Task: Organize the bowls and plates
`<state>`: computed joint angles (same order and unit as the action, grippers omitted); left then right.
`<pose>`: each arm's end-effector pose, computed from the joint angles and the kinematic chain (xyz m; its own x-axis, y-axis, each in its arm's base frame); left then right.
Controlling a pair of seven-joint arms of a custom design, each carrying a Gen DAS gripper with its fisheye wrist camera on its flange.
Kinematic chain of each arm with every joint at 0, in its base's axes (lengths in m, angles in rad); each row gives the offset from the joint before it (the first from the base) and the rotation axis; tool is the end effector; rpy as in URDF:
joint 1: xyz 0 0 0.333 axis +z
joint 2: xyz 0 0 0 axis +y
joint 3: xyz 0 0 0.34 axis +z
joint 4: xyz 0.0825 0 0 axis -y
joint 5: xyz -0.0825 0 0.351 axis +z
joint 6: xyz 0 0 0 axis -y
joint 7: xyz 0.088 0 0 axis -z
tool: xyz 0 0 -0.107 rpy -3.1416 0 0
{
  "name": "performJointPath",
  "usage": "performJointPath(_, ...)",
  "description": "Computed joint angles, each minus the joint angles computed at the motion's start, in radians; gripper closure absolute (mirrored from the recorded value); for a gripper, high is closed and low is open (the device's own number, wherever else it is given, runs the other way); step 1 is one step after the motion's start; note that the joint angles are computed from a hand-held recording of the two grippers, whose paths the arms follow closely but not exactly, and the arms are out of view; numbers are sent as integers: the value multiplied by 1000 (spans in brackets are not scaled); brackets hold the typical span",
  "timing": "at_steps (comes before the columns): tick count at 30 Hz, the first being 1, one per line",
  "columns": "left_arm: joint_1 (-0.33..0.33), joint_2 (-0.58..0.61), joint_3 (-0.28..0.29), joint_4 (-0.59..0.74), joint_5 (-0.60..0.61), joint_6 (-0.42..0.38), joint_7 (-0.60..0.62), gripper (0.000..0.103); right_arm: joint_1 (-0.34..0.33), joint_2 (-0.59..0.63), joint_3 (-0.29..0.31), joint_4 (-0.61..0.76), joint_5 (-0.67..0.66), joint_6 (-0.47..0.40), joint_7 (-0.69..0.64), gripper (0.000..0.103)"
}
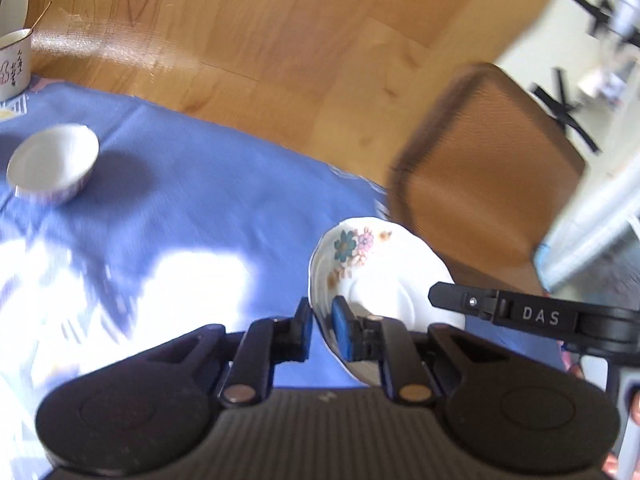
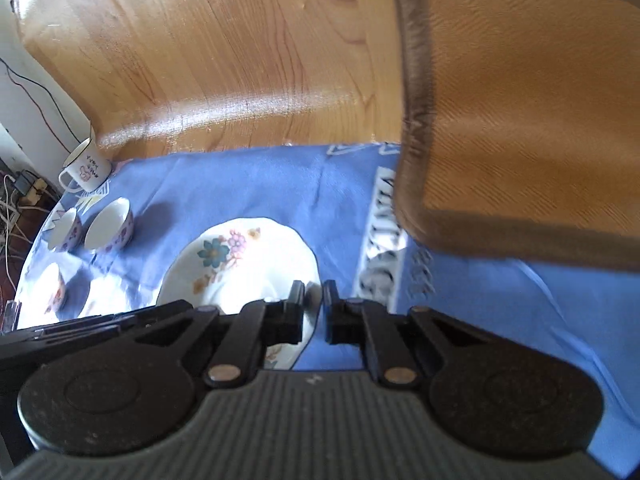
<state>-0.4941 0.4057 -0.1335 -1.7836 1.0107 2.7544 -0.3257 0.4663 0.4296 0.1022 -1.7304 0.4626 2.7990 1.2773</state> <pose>0.5241 -0.4087 0.4215 0.2662 -0.8651 0.4251 -0.6772 -0.4817 -0.5562 0.5949 0.3421 0.4441 0.4964 -0.8320 -0.2479 -0.7561 -0.2740 -0.5944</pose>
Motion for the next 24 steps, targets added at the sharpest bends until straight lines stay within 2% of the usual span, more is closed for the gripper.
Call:
performJointPath(6,-78,-7,-17,-18,78,16,-105,91,-20,-199,13,-316,67,131,-27,91)
performJointPath(10,-103,12,-39,-10,73,20,-105,91,-25,-268,18,-452,94,204,-30,91)
performJointPath(18,-160,37,-49,17,54,-30,-71,91,-54,-303,62,-551,225,278,-107,91)
performJointPath(24,-171,65,-54,43,15,-49,-28,90,-24,-295,36,-581,184,328,-77,90)
